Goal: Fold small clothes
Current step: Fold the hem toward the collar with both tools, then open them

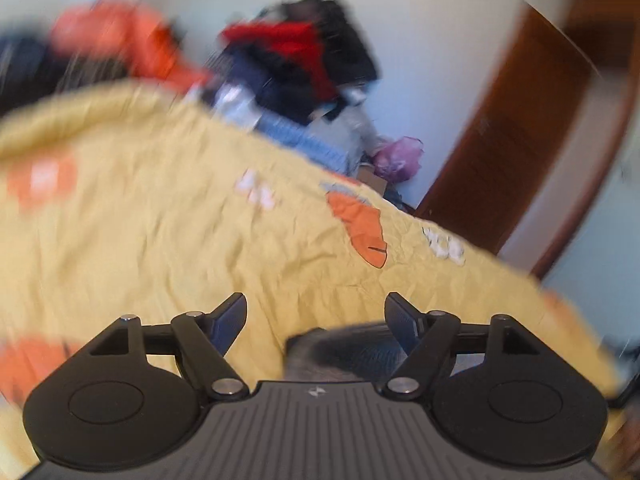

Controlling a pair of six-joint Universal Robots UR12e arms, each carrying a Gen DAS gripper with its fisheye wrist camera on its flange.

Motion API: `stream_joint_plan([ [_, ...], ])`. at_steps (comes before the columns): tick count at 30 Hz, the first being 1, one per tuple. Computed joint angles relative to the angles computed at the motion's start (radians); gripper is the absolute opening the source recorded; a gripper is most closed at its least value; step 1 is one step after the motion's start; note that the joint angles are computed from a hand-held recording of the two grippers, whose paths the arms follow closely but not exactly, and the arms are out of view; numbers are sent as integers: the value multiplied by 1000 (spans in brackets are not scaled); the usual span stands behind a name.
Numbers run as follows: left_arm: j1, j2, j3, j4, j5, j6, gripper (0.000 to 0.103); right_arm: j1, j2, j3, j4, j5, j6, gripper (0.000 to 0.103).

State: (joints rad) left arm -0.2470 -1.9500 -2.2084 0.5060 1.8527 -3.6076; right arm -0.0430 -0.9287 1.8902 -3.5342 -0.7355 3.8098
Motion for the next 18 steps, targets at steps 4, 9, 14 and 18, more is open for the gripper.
stream_joint_plan([
  [4, -42, -11, 45, -108, 63, 281, 80, 25, -81, 38, 126, -142, -338, 90],
  [9, -18, -35, 130, -347, 3, 247, 79, 76, -88, -22, 288, -300, -508, 82],
  [14, -27, -70, 169, -340, 5, 363, 47, 134, -57, -93, 414, -422, -640, 74],
  [18, -32, -73, 196, -417, 8, 417, 11, 146, -66, -109, 505, -374, -782, 46],
])
